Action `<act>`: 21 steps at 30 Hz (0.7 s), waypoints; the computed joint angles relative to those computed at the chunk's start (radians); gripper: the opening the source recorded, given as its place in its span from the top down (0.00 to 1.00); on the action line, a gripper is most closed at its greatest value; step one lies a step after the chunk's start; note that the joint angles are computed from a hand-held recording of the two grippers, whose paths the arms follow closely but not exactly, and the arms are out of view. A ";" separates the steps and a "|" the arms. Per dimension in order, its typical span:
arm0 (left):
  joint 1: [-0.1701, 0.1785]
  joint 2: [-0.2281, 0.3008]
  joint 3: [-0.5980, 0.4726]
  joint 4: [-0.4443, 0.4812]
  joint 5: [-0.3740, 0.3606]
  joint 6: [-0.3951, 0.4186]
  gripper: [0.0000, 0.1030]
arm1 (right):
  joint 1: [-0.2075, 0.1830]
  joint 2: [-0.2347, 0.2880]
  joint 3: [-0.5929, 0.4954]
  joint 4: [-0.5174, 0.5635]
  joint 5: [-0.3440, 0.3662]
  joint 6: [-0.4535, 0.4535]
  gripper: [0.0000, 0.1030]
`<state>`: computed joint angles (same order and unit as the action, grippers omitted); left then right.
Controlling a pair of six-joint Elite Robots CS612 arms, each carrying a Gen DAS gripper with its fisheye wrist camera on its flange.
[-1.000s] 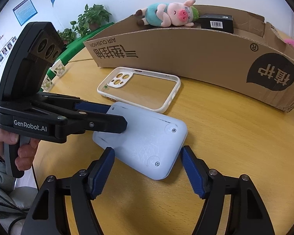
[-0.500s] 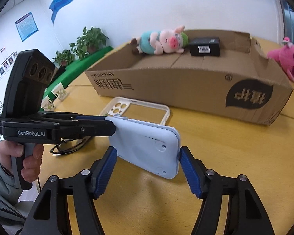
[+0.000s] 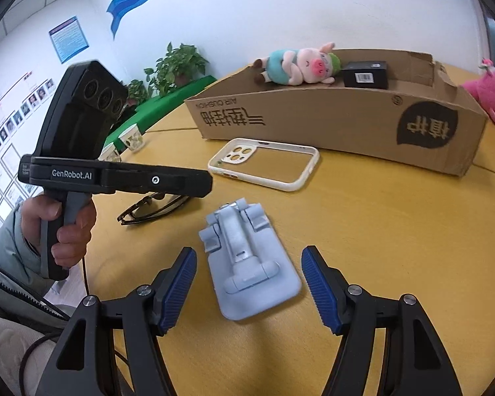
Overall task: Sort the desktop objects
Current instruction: 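Close the left gripper on the white phone stand, then lift the phone stand with the left gripper and carry it over the cardboard box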
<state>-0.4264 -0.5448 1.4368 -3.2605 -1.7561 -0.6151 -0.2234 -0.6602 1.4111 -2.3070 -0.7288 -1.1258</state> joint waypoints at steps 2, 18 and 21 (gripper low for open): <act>0.002 0.000 -0.006 0.039 -0.002 -0.002 0.72 | 0.000 -0.004 0.007 -0.031 -0.031 0.029 0.36; -0.008 -0.010 -0.002 0.169 0.001 0.044 0.72 | 0.014 0.028 0.000 -0.226 -0.195 0.135 0.44; -0.011 -0.005 -0.011 0.187 -0.013 0.041 0.70 | 0.004 0.030 -0.016 -0.171 -0.151 0.135 0.44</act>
<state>-0.4375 -0.5495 1.4257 -3.0731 -1.7691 -0.5738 -0.2194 -0.6302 1.3950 -2.4779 -0.8803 -0.9905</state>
